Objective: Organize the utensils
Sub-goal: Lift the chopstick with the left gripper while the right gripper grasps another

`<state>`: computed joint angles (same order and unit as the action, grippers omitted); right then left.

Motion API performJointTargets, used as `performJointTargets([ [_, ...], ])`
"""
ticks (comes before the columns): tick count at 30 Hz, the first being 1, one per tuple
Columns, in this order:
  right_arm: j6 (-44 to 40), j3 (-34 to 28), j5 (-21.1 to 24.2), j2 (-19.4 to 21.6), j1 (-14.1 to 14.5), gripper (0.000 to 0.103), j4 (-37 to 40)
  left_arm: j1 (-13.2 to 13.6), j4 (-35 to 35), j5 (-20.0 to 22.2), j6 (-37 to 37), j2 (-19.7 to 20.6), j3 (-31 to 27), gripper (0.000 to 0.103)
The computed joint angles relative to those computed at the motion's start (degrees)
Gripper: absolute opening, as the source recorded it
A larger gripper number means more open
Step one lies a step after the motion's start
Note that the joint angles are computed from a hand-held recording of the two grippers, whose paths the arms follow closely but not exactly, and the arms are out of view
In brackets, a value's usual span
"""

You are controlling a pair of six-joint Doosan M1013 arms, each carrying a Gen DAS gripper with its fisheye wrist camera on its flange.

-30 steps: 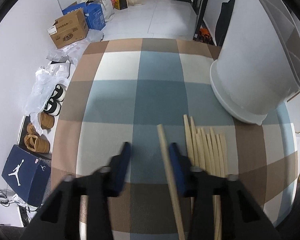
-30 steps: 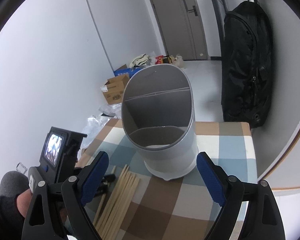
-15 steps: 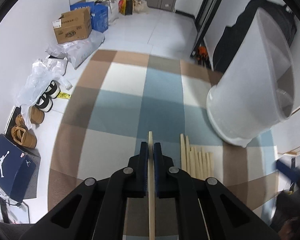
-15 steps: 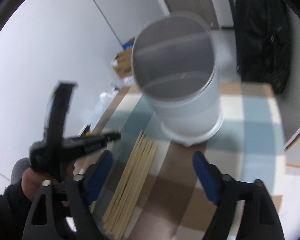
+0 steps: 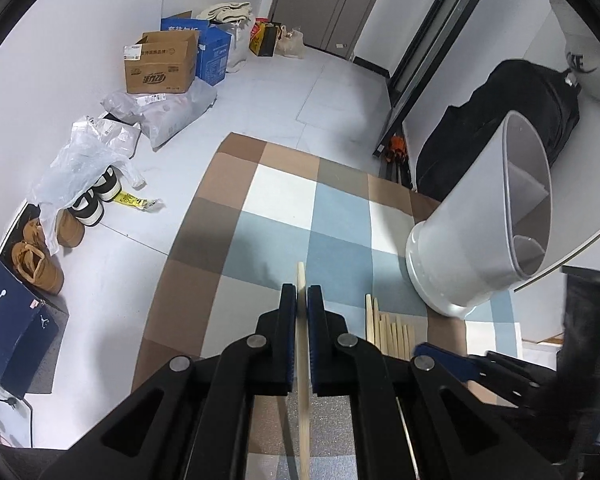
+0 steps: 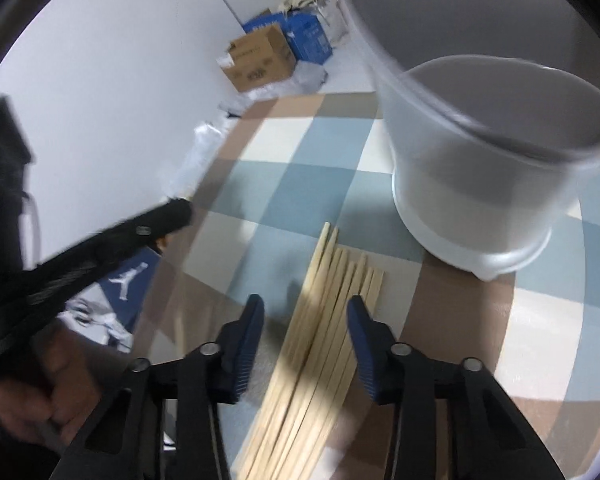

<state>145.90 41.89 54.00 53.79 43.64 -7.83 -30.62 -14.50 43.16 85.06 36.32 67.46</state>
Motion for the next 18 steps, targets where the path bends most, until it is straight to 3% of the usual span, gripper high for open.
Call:
performJointTargets([
  [9,-2.72,-14.39,14.37,7.45,0.46,0.028,-2.9,0.92,-1.86,-0.82,0.27,-0.51,0.56,0.001],
  [12,-3.63,-18.33,19.31,9.16,0.86,0.015,-4.74,1.16,-2.58,-0.93,0.26,-0.75,0.85,0.001],
  [15,-3.39,-18.79,20.14,9.4,0.99,0.008,-4.76,1.3,-2.72,-1.18,0.39,-0.96,1.05,0.001],
  [18,-1.77,-14.96,16.73,7.52,0.98,0.007,-4.84,1.27,-2.53,-1.56,0.55,-1.13,1.25,0.001],
])
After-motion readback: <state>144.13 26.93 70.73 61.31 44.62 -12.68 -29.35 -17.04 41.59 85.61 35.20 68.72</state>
